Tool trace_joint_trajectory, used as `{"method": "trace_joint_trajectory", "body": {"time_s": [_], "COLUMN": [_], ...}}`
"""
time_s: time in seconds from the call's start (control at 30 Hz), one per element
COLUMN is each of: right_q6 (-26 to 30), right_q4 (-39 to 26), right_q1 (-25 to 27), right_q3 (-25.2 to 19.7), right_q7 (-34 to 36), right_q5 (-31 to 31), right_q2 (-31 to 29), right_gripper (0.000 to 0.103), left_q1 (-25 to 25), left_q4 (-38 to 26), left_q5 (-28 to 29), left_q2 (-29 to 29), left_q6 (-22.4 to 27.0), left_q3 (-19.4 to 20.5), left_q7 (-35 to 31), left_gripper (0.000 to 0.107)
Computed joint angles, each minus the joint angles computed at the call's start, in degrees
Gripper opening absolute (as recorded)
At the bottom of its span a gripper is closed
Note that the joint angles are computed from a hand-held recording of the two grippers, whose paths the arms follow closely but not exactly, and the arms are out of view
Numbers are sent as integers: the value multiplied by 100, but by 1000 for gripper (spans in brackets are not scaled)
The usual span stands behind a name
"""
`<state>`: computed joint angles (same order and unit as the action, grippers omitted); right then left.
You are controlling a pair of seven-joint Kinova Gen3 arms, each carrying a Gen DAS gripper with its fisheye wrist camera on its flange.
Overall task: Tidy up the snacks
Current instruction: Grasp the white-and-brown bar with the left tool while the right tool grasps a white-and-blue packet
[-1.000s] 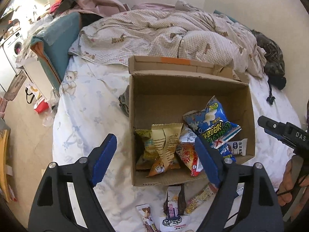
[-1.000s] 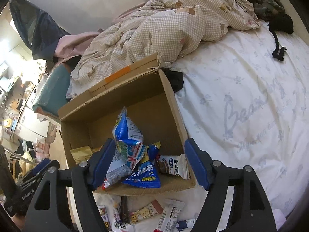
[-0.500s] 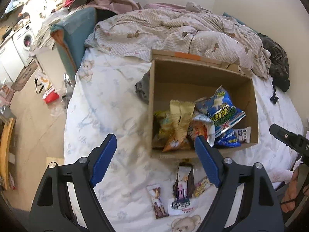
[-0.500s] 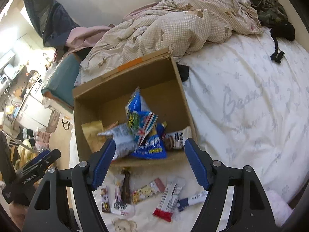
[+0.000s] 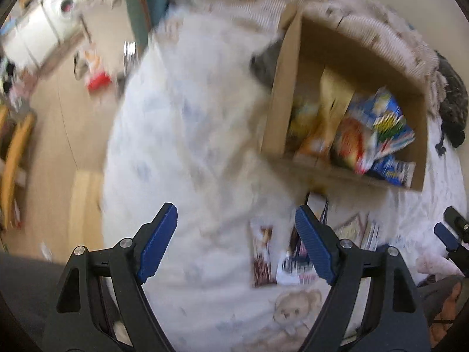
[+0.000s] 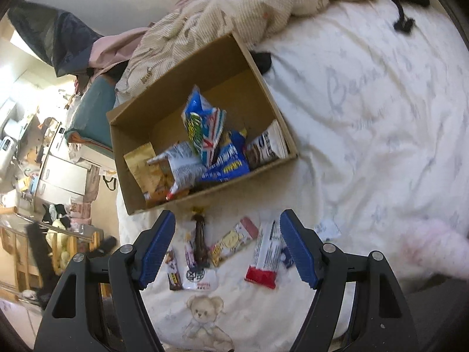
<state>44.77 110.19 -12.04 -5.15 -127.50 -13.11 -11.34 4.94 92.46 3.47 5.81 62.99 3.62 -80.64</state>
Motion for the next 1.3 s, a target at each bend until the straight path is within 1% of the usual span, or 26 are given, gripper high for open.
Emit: {"method": "trace_joint_trajectory", "body": {"time_s": [0.1,0.17,0.23,0.27,0.3,0.33,0.37,0.4,0.43,0.47,0.53,0.6,0.73,0.8,0.83,0.87,1.0,1.1,1.2,1.3], "right_q6": [41,38,44,34,2,-16,-26,-20,-12,-10,8,85,355,572,582,586,638,722,789,805], "right_q4": [6,11,21,46,68,86,109,113,129,156,190,200,150,94,125,156,239,252,201,185], "right_q1": [20,20,17,8,-7,-10,3,24,44,56,83,120,237,293,314,345,438,461,401,383], "right_q3": [-32,-19,7,43,85,116,122,109,109,139,197,260,342,390,440,460,424,355,240,226], "right_q7": [-89,-103,-75,-19,55,113,131,117,108,124,159,187,104,103,204,244,133,-72,-531,-710], "right_q5": [59,57,35,-16,-95,-151,-165,-146,-137,-174,-249,-336,-492,-603,-765,-878,-1067,-1039,-692,-563], "right_q2": [2,0,-9,-31,-43,-56,-89,-100,-120,-137,-142,-85,183,396,450,497,732,946,1085,1149], "right_gripper": [77,77,77,77,77,77,77,77,77,77,77,77,77,74,71,70,67,66,66,66], "left_q1": [-52,69,260,305,324,340,360,486,511,430,377,216,179,172,161,147,134,172,109,105], "left_q4": [-36,21,40,31,23,-9,-47,-124,-194,-271,-259,-252,-150,-79,-116,-143,-130,-109,-186,-206], "left_q5": [284,152,-105,-155,-152,-140,-131,-186,-194,-109,26,295,292,241,274,331,425,438,487,534], "left_q2": [393,554,753,843,915,976,1039,1124,1174,1158,922,713,271,111,125,153,151,132,130,148], "left_q6": [379,399,389,400,412,432,490,642,789,842,770,796,566,431,437,440,360,312,419,450], "left_q3": [22,62,94,102,110,117,127,76,131,235,183,139,92,71,73,78,106,109,100,105], "left_q7": [-115,-61,70,77,56,48,31,-58,-240,-328,-372,-492,-534,-490,-479,-481,-602,-643,-722,-748], "left_gripper": [77,77,76,71,63,59,44,12,11,11,11,11,11,11,11,11,11,11,11,11]}}
